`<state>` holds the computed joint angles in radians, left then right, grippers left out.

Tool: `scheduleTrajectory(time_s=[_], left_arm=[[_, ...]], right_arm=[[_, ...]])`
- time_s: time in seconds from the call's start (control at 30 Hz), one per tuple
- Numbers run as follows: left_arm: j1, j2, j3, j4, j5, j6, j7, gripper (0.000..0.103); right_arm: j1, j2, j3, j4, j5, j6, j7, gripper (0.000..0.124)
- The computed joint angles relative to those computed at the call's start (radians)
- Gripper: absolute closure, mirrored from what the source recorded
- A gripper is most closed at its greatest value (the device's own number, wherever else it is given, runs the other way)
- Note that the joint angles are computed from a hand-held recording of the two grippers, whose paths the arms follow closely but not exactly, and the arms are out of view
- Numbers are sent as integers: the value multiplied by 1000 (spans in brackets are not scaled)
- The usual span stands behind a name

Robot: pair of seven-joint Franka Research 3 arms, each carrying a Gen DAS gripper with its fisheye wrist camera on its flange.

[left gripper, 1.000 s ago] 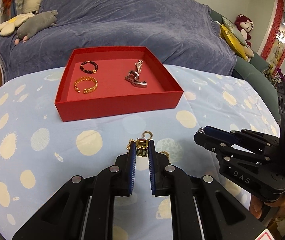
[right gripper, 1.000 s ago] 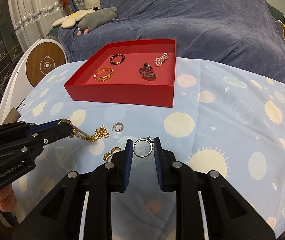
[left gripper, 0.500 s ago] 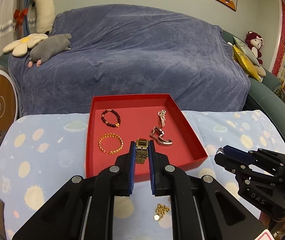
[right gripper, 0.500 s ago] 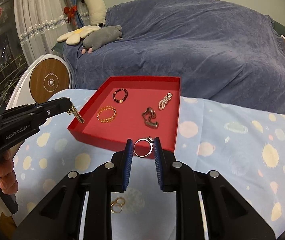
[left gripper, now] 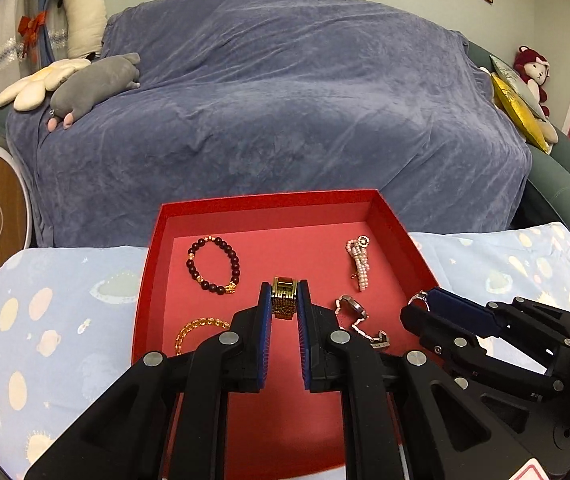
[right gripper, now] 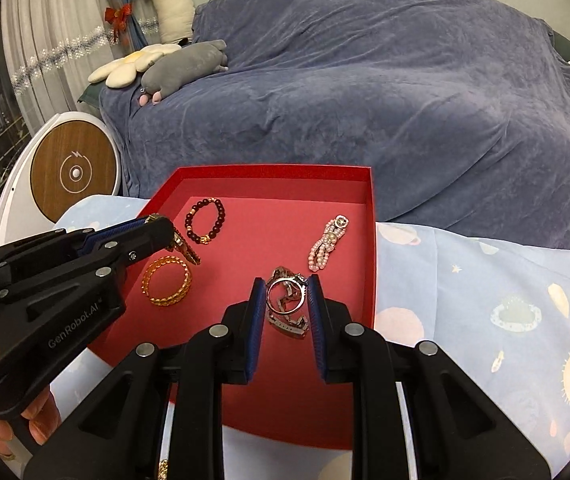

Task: Organize jewelry
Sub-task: 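Carry the ring and watch into the red box and open both tools, then withdraw both tools from the red box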

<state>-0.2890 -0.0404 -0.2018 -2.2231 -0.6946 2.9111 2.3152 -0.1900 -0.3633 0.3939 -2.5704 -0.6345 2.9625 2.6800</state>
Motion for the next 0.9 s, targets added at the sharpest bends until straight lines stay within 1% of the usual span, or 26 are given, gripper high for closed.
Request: scheduleTrajectory(time_s=[0.07, 0.13, 0.2, 0.23, 0.3, 0.37, 0.43, 0.5, 0.6, 0.67, 0.77, 0.9], left_arm=[[10, 30, -4, 16, 66, 1, -65, 93], [21, 50, -13, 27, 91, 7, -90, 93], [29, 58, -27, 27, 77, 35, -74, 94], [32, 60, -31, 22, 100, 53, -94, 93], [39, 55, -41, 23, 78, 54, -74, 89], [42, 45, -42, 14, 80, 62, -76, 89], [40, 24, -36, -4, 89, 61, -91, 87], [32, -14, -23, -38, 98, 63, -104, 84], [5, -80, 15, -95, 107, 51, -124, 81], [-16, -132, 41, -142, 116, 48, -129, 81], [-17, -213, 52, -223, 190, 70, -186, 81], [-54, -307, 109, -289, 222, 20, -237, 81]], right_arm=[[-14, 26, 4, 14, -14, -2, 9, 103], [-22, 44, 5, 24, -39, -3, 30, 103], [-12, 59, -10, 32, -56, -6, 37, 102], [-18, 57, -5, 35, -79, -16, 62, 102], [7, 49, -28, 29, -87, -20, 74, 101], [27, 26, -46, 15, -82, -19, 82, 95], [54, -20, -61, -18, -49, -19, 72, 92], [93, -79, -73, -55, 8, -40, 31, 92], [166, -191, -87, -122, 108, -85, -34, 91], [205, -259, -83, -157, 162, -121, -62, 85], [259, -360, -63, -202, 235, -188, -92, 84], [317, -462, -26, -251, 336, -240, -95, 84]])
